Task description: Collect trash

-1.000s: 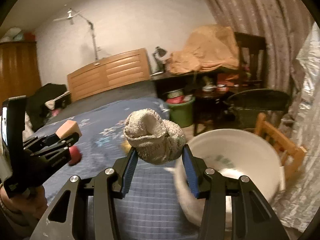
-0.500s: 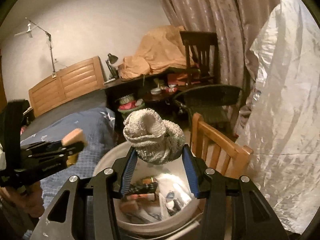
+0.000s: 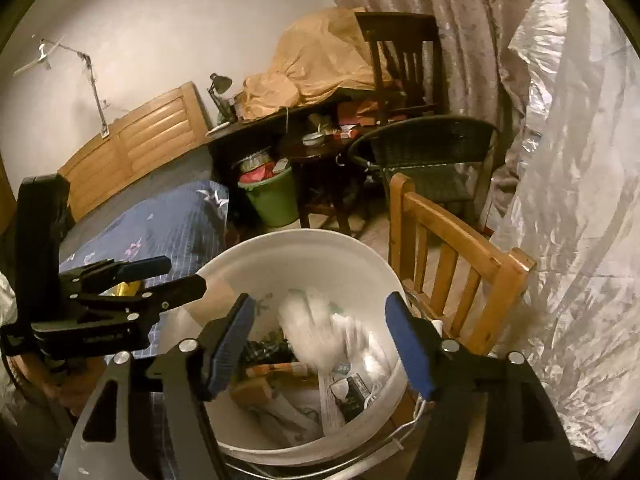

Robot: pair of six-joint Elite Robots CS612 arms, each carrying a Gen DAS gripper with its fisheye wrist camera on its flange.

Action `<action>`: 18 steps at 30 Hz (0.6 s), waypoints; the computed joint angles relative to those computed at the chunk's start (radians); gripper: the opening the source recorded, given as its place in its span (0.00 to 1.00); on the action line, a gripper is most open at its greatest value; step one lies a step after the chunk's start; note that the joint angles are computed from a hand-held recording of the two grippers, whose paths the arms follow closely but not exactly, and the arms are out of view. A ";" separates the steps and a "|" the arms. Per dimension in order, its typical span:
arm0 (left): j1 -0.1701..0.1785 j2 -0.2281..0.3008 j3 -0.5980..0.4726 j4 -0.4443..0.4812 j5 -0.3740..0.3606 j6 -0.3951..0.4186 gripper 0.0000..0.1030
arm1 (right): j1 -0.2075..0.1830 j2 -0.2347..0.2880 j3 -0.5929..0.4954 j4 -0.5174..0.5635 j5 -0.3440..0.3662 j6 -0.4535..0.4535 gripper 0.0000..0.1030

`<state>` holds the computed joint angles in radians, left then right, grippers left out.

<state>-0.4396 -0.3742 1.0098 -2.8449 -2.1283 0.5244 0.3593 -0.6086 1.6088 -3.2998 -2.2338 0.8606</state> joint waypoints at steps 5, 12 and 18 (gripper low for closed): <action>0.004 -0.002 0.010 -0.039 0.016 -0.017 0.71 | 0.010 0.003 0.002 -0.012 -0.041 0.029 0.67; 0.017 -0.039 0.115 -0.249 0.036 -0.097 0.74 | 0.072 -0.002 0.006 0.045 -0.207 0.114 0.74; 0.038 -0.081 0.237 -0.405 0.017 -0.123 0.85 | 0.137 -0.012 0.010 0.196 -0.339 0.288 0.88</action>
<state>-0.4019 -0.4553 1.2469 -3.2498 -2.1115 0.4010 0.4958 -0.6204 1.6190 -3.1035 -2.5730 1.1482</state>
